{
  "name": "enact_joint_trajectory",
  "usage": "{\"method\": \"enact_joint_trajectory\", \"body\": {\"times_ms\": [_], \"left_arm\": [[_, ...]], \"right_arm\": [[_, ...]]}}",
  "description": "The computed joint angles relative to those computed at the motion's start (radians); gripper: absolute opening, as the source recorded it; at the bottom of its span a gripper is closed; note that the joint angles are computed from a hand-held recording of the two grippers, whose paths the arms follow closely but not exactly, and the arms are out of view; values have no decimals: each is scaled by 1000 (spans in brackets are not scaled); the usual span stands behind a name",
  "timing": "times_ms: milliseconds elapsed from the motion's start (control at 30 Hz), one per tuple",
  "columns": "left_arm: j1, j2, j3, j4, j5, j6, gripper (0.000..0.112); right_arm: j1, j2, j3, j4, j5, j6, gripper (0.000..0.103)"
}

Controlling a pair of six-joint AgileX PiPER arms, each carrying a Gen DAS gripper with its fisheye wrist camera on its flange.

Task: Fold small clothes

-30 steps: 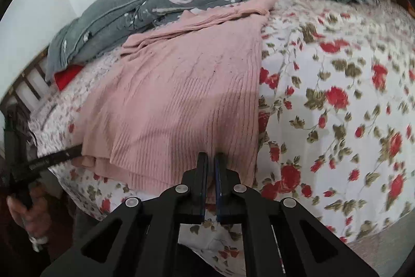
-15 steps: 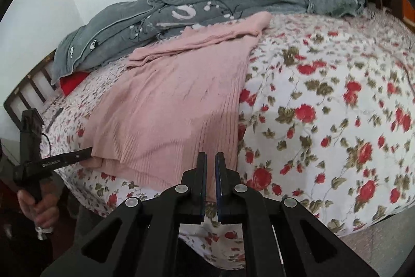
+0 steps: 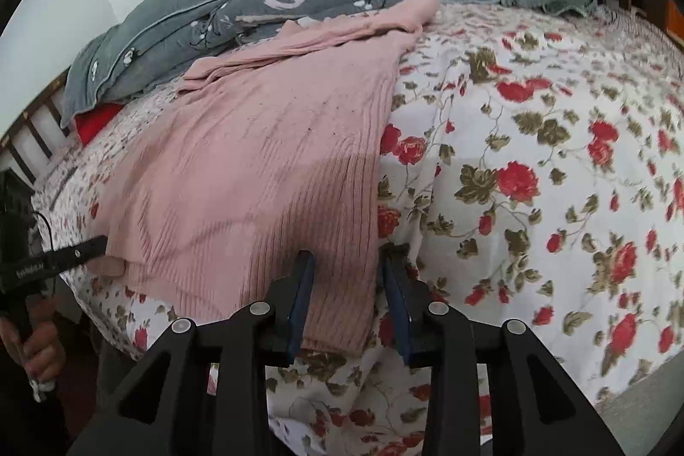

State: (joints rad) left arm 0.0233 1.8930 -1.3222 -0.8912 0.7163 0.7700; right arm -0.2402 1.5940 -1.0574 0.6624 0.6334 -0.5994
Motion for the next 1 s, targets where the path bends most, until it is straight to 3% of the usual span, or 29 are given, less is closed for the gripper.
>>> {"method": "enact_joint_trajectory", "body": {"times_ms": [33, 67, 100, 233, 333, 400, 467, 733, 1000], "left_arm": [[-2, -1, 2, -1, -5, -1, 38], [-2, -3, 7, -9, -9, 4, 38], [0, -3, 11, -19, -10, 6, 38], [1, -4, 12, -11, -17, -25, 34], [-14, -12, 19, 45, -54, -90, 21], [1, -11, 24, 16, -32, -87, 11], [25, -18, 37, -43, -4, -69, 10], [70, -91, 59, -86, 44, -58, 10], [115, -135, 23, -95, 116, -85, 9]], "right_arm": [[-2, -5, 9, 9, -3, -18, 28], [-6, -10, 21, 26, -4, -47, 12], [-15, -16, 39, 49, -4, -84, 8], [-54, -29, 67, 136, 30, -159, 7], [-80, 5, 44, 203, 91, -184, 17], [-88, 9, 46, 226, 98, -193, 17], [-89, -12, 56, 206, 86, -187, 6], [-183, -95, 32, 278, 203, -216, 5], [-209, -149, -2, 250, 266, -134, 4]]}}
